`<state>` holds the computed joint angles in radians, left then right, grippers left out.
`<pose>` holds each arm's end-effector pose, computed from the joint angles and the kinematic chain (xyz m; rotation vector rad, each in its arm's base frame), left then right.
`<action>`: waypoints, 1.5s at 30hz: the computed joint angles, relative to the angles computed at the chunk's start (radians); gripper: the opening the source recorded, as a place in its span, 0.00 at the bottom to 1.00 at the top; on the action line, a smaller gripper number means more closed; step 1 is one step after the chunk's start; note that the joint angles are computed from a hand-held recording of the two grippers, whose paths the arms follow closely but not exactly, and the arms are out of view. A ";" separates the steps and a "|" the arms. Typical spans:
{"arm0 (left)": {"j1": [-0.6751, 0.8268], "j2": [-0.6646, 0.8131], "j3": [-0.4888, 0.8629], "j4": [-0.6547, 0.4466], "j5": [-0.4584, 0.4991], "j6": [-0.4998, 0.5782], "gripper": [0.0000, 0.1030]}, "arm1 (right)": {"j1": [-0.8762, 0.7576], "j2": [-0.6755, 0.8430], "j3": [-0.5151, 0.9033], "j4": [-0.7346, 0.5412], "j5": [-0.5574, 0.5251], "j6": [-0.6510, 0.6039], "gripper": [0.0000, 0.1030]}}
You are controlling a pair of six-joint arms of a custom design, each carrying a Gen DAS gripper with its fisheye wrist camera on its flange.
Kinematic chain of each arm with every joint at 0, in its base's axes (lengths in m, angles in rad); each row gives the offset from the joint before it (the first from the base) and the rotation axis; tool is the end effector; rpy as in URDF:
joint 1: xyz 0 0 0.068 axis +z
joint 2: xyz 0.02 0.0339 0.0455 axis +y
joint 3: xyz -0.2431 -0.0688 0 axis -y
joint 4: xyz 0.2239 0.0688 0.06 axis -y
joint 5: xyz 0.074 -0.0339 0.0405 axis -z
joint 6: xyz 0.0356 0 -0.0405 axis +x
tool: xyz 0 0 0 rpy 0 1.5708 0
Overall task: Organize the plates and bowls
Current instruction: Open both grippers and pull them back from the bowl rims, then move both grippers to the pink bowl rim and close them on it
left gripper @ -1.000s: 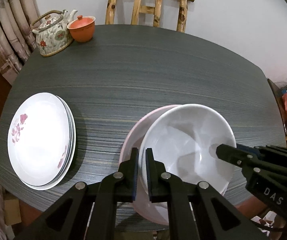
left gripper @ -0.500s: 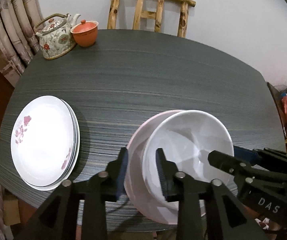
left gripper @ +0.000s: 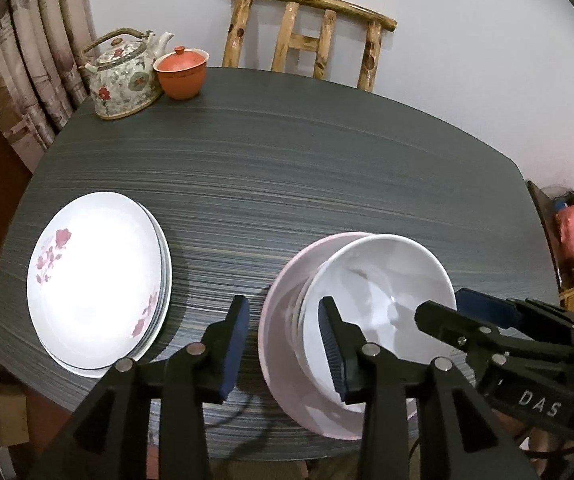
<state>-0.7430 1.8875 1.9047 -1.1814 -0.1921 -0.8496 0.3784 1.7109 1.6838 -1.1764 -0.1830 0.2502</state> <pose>0.2709 -0.2396 0.3083 -0.1984 2.7073 -0.2170 0.2936 0.1237 0.3064 -0.2286 2.8116 0.4081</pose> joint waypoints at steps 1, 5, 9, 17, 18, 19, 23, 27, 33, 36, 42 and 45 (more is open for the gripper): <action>0.000 -0.007 -0.006 0.001 -0.002 -0.006 0.36 | -0.002 0.000 0.001 0.000 -0.003 0.001 0.47; 0.006 -0.045 -0.056 0.027 0.003 -0.016 0.36 | -0.009 -0.012 -0.003 0.006 -0.008 0.005 0.47; 0.013 -0.080 -0.104 0.042 0.008 -0.034 0.36 | -0.017 -0.034 -0.020 0.019 -0.016 0.014 0.47; 0.048 -0.168 -0.222 0.101 0.065 -0.076 0.36 | -0.045 -0.087 -0.058 0.035 -0.036 0.031 0.47; 0.053 -0.176 -0.232 0.107 0.070 -0.081 0.36 | -0.051 -0.096 -0.062 0.034 -0.038 0.032 0.47; 0.057 -0.183 -0.239 0.110 0.072 -0.086 0.36 | -0.058 -0.105 -0.065 0.033 -0.041 0.030 0.47; 0.070 -0.222 -0.285 0.132 0.094 -0.105 0.36 | -0.093 -0.143 -0.089 0.032 -0.057 0.032 0.47; 0.079 -0.256 -0.336 0.171 0.135 -0.126 0.36 | -0.131 -0.168 -0.122 0.033 -0.079 0.034 0.47; 0.081 -0.267 -0.375 0.207 0.176 -0.164 0.36 | -0.156 -0.194 -0.182 0.038 -0.072 0.023 0.47; 0.081 -0.273 -0.388 0.219 0.184 -0.182 0.36 | -0.166 -0.202 -0.210 0.044 -0.091 0.021 0.47; 0.091 -0.273 -0.401 0.231 0.211 -0.194 0.36 | -0.184 -0.213 -0.262 0.065 -0.130 0.027 0.45; 0.090 -0.272 -0.411 0.241 0.219 -0.204 0.36 | -0.180 -0.209 -0.275 0.073 -0.132 0.027 0.43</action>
